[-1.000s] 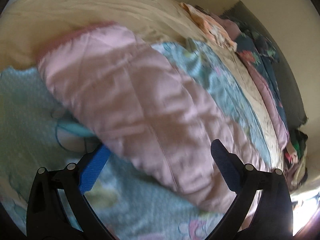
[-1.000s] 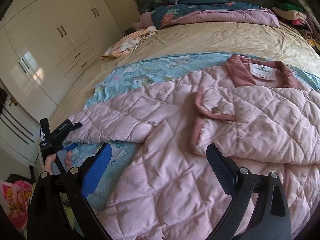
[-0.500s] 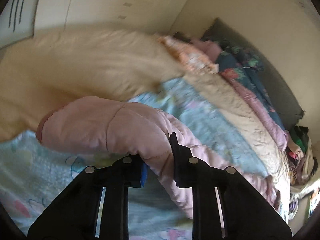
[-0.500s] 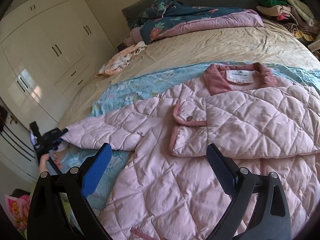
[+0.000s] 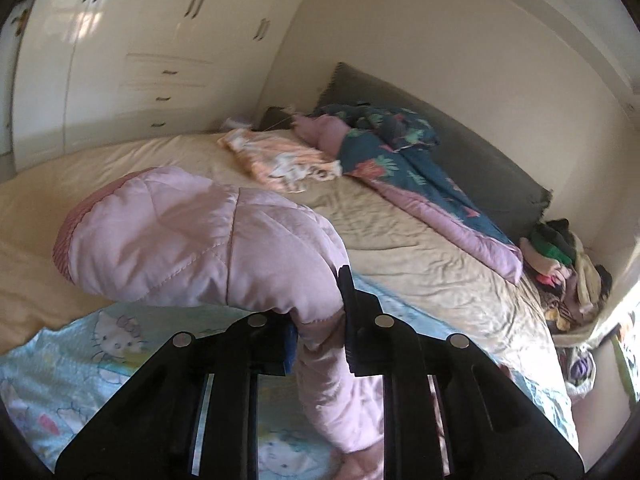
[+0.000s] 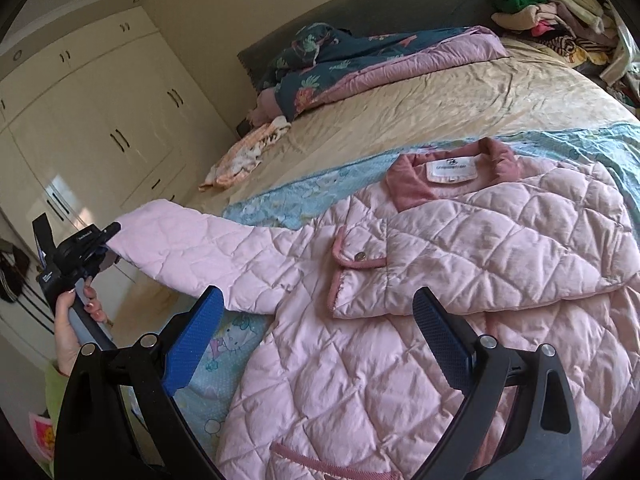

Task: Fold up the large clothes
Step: 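Grasp the other sleeve cuff with the left tool and lift it, then fold the held sleeve over the jacket front toward the collar, release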

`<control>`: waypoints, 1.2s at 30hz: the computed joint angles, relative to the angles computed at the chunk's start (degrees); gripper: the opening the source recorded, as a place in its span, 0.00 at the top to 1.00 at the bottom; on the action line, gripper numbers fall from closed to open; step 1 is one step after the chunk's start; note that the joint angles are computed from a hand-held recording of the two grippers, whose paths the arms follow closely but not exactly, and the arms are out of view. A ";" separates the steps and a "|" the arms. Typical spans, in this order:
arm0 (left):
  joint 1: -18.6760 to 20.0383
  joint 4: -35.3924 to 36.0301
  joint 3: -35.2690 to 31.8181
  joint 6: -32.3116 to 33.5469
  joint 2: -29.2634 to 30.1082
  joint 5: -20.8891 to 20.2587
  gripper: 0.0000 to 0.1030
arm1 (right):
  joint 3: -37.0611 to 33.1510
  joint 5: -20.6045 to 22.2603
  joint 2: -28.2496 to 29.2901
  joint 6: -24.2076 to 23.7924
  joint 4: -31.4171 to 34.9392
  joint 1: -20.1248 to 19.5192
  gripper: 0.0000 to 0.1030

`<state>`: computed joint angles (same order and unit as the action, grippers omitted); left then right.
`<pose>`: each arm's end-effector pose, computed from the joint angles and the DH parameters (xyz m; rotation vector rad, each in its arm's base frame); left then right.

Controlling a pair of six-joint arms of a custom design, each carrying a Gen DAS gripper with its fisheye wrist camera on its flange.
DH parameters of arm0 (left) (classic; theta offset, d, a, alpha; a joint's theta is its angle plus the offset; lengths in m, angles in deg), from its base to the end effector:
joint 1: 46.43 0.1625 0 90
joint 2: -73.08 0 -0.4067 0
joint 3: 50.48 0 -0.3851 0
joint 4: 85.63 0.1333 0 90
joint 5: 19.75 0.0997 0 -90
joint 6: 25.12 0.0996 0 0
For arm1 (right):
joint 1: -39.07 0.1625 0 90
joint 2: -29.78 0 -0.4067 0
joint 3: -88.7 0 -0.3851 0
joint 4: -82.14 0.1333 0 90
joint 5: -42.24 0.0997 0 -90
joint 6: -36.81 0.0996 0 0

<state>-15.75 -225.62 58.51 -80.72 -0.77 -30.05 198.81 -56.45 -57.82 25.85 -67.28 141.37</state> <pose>-0.3369 -0.4688 0.3398 -0.1574 2.0703 -1.5970 0.2245 -0.4747 0.4026 0.5036 -2.8051 0.9533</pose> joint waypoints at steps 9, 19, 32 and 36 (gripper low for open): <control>-1.88 -12.87 -5.89 14.85 8.92 -2.57 0.91 | 0.70 2.81 -4.38 0.82 0.53 -3.07 0.08; -3.13 -22.55 -13.09 27.85 18.60 -4.98 0.91 | 1.23 5.58 -8.85 0.64 1.25 -7.26 0.08; -2.59 -25.60 -19.82 34.85 27.53 -11.52 0.91 | 1.06 7.95 -12.37 0.03 3.06 -12.44 0.08; -2.52 -25.03 -21.55 36.15 29.73 -13.25 0.91 | 0.92 8.89 -12.85 0.21 3.43 -14.08 0.08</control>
<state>-18.27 -250.65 36.96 -44.57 28.96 -43.30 199.73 -47.55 -70.66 26.06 -63.85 127.29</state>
